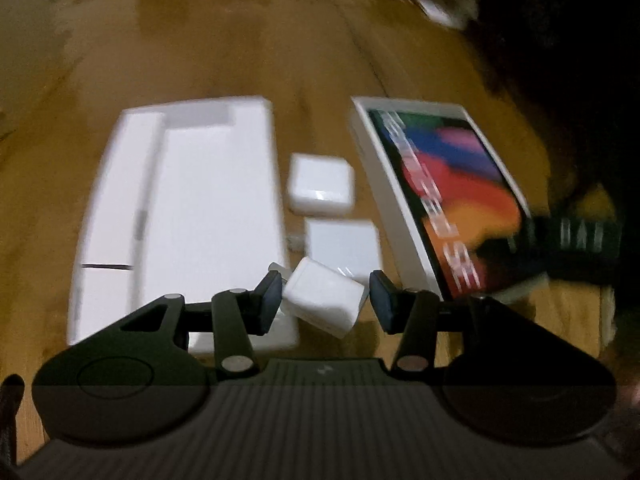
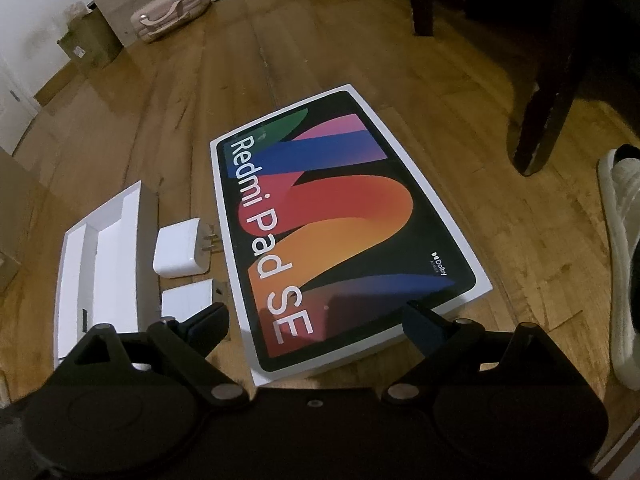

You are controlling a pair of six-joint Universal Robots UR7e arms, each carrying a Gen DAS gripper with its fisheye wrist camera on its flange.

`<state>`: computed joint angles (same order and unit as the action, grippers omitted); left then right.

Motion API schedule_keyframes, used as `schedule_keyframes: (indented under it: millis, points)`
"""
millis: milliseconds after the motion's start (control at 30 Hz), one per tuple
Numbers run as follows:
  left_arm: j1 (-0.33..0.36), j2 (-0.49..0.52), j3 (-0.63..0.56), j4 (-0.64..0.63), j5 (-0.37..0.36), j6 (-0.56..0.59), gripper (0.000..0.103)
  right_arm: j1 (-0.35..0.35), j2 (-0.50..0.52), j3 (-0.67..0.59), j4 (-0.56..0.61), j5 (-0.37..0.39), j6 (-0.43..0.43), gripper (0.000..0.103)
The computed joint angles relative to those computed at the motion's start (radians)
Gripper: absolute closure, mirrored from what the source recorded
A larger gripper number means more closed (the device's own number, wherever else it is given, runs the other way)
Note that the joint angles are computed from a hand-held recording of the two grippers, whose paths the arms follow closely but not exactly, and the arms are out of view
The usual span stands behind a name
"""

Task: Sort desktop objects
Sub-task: 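Lower the adapter into the tray compartment and open the left gripper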

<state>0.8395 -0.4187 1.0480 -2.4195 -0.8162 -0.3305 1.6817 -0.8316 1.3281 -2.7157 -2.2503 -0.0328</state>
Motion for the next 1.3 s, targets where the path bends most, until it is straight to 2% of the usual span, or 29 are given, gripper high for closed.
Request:
schedule_keyframes:
  millis: [67, 233, 333, 400, 500, 633, 867, 967, 1067, 1167, 1200, 1267, 1300]
  points:
    - [0.001, -0.021, 0.021, -0.017, 0.048, -0.036, 0.056, 0.008, 0.011, -0.008, 0.000, -0.022, -0.010, 0.007]
    - [0.019, -0.071, 0.073, 0.006, 0.151, -0.158, 0.056, 0.016, 0.027, -0.021, 0.005, -0.008, -0.042, 0.007]
    - [0.028, -0.091, 0.107, 0.072, 0.198, -0.241, 0.056, 0.023, 0.045, -0.032, -0.002, -0.022, -0.059, 0.007]
    - [0.040, -0.097, 0.113, 0.090, 0.163, -0.283, 0.056, 0.028, 0.055, -0.041, 0.004, -0.032, -0.070, 0.007]
    - [0.049, -0.093, 0.115, 0.062, 0.114, -0.273, 0.056, 0.032, 0.065, -0.047, 0.013, -0.027, -0.082, 0.007]
    - [0.050, -0.065, 0.084, 0.072, 0.102, -0.264, 0.056, 0.038, 0.076, -0.055, 0.014, -0.029, -0.101, 0.007]
    - [0.064, -0.051, 0.065, 0.125, 0.075, -0.327, 0.055, 0.038, 0.089, -0.064, 0.027, -0.045, -0.115, 0.007]
    - [0.058, -0.047, 0.041, 0.172, 0.089, -0.361, 0.052, 0.038, 0.091, -0.066, 0.029, -0.040, -0.120, 0.007]
    - [0.052, -0.052, 0.033, 0.174, 0.099, -0.370, 0.041, 0.037, 0.089, -0.068, 0.042, -0.025, -0.119, 0.007]
    - [0.049, -0.056, 0.023, 0.175, 0.106, -0.369, 0.036, 0.038, 0.090, -0.073, 0.047, -0.008, -0.110, 0.007]
    - [0.054, -0.052, 0.004, 0.194, 0.100, -0.369, 0.031, 0.039, 0.091, -0.070, 0.036, 0.001, -0.116, 0.007]
    - [0.060, -0.055, -0.027, 0.267, 0.048, -0.392, 0.030, 0.042, 0.093, -0.065, 0.008, 0.027, -0.132, 0.008]
    - [0.063, -0.059, -0.028, 0.257, 0.027, -0.383, 0.030, 0.044, 0.097, -0.065, -0.002, 0.042, -0.138, 0.010]
